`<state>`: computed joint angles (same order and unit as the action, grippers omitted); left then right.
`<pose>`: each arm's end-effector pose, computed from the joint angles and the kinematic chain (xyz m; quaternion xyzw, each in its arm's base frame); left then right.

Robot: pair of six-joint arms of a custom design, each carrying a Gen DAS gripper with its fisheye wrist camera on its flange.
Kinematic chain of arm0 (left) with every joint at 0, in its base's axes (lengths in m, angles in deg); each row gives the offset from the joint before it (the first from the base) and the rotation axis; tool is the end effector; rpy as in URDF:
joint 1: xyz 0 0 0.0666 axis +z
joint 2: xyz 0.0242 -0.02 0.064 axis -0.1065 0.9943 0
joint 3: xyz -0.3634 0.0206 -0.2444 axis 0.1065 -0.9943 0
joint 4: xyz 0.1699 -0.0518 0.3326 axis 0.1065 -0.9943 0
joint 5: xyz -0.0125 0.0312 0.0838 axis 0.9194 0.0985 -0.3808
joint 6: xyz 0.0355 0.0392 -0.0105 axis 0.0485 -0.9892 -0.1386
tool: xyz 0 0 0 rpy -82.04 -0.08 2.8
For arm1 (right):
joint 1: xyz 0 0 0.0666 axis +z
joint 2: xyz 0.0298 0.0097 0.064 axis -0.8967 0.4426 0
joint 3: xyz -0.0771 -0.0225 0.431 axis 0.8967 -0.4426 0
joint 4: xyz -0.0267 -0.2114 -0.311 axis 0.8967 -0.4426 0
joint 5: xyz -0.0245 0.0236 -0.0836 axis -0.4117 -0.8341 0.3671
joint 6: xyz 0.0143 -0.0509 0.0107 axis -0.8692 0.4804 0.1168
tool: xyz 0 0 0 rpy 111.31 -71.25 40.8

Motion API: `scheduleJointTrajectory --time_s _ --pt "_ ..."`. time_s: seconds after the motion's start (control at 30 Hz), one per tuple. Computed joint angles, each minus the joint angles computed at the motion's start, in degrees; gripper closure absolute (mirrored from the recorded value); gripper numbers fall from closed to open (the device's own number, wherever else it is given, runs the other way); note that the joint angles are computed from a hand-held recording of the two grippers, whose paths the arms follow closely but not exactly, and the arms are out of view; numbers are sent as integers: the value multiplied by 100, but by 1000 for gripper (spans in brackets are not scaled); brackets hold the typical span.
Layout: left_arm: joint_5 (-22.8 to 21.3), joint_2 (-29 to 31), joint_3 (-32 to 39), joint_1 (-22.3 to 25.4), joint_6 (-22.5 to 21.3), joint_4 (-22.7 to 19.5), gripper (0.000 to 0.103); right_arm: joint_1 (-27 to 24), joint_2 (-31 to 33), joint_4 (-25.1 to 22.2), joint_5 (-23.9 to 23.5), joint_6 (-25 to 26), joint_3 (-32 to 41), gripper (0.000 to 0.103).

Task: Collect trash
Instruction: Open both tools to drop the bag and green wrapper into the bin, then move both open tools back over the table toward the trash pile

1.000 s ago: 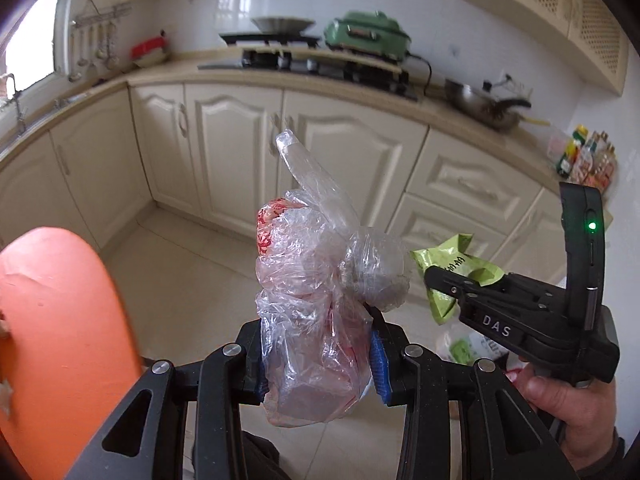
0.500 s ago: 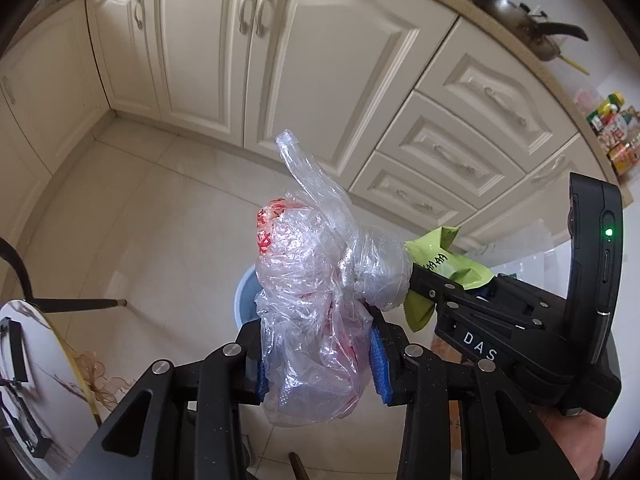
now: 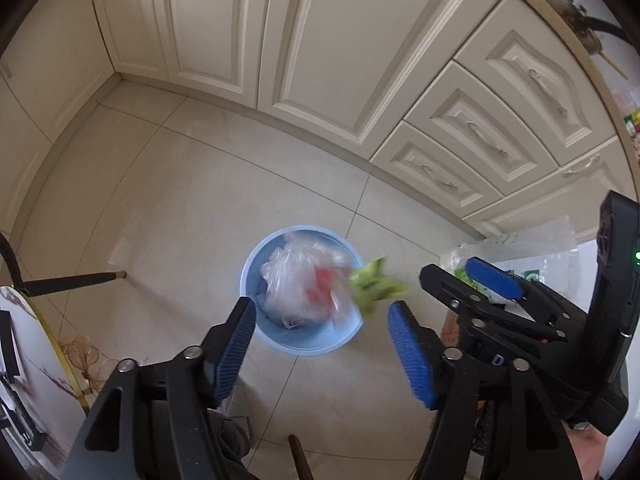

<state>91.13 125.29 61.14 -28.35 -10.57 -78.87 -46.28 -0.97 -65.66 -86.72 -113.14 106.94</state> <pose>0.3935 -0.1680 0.4573 0.0979 0.9835 -0.1179 0.0960 0.3397 0.1089 0.3621 0.0781 0.9800 0.0996 0.1533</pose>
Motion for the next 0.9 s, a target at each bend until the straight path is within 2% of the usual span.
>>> scheduleJointTrajectory --time_s 0.07,0.1,0.13,0.2,0.3,0.4,0.9 --pt "-210 0 29 -52 61 -37 26 4 -56 10 61 -66 -6 20" --pt "-313 -11 44 -90 98 -41 23 15 -86 6 103 -106 -10 2" --pt "-426 -43 54 -134 143 -21 21 33 -118 -21 167 -153 1 0" --pt "-648 -96 103 -227 201 -59 10 30 -129 -136 215 -218 57 0" --pt "-1150 -190 165 -429 306 -163 8 100 -201 -237 347 -269 149 0" --pt "-1380 -349 197 -597 486 -191 7 199 -258 -349 418 -327 257 0" --pt "-1529 -1792 -46 -901 776 -410 6 1010 -545 -964 1142 -664 1148 0"
